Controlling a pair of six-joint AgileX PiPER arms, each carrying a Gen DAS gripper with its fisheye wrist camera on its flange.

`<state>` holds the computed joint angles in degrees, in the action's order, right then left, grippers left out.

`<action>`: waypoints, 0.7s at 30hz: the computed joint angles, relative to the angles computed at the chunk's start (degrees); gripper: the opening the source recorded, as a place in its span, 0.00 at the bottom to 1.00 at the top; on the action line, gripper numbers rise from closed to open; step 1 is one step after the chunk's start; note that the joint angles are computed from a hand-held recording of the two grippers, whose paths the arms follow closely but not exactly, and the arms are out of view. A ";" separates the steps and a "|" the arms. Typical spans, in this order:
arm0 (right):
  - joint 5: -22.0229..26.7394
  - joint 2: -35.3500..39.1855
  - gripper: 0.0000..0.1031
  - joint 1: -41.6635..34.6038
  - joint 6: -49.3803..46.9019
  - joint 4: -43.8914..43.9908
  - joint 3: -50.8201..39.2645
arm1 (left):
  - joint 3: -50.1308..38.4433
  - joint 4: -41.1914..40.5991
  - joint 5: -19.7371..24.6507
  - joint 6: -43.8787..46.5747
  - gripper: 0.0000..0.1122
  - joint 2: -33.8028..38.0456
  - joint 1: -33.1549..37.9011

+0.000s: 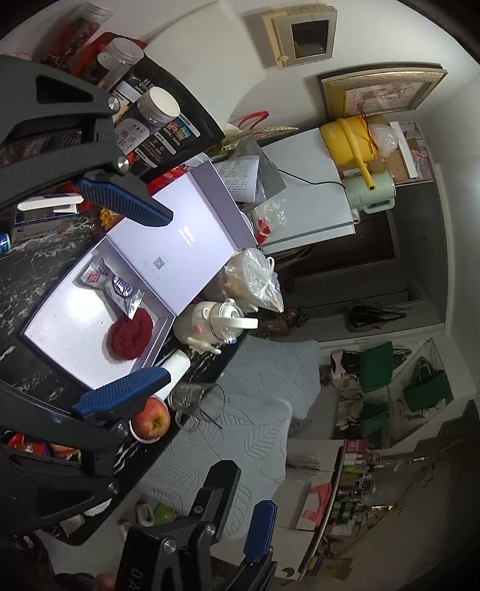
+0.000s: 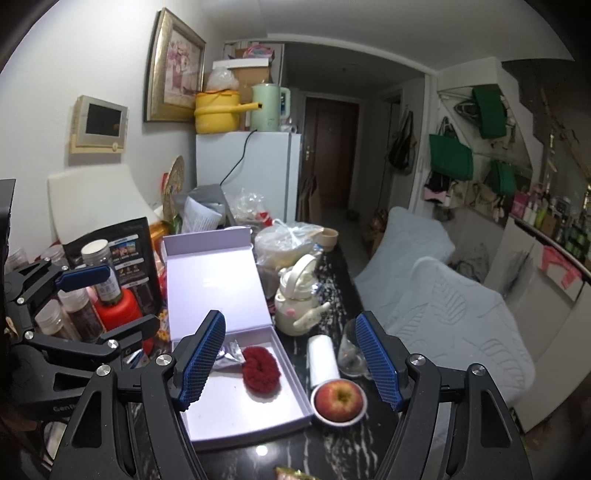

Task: Organize soft objects
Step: 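Withdraw both grippers from the box back toward the remaining items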

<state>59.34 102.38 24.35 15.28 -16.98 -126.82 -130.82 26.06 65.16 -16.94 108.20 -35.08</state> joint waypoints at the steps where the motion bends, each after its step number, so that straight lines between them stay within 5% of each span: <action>1: -0.77 -2.21 0.72 0.38 0.85 -0.92 2.94 | 1.57 0.41 -0.52 -0.68 0.70 -1.18 -0.61; 21: -7.46 -29.62 0.73 8.48 18.38 -15.31 41.77 | 30.35 5.25 -9.78 -10.22 0.70 -18.23 -13.81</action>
<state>51.88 72.76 32.83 33.66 -32.29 -85.05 -100.47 31.31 55.38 -27.16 89.97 -48.89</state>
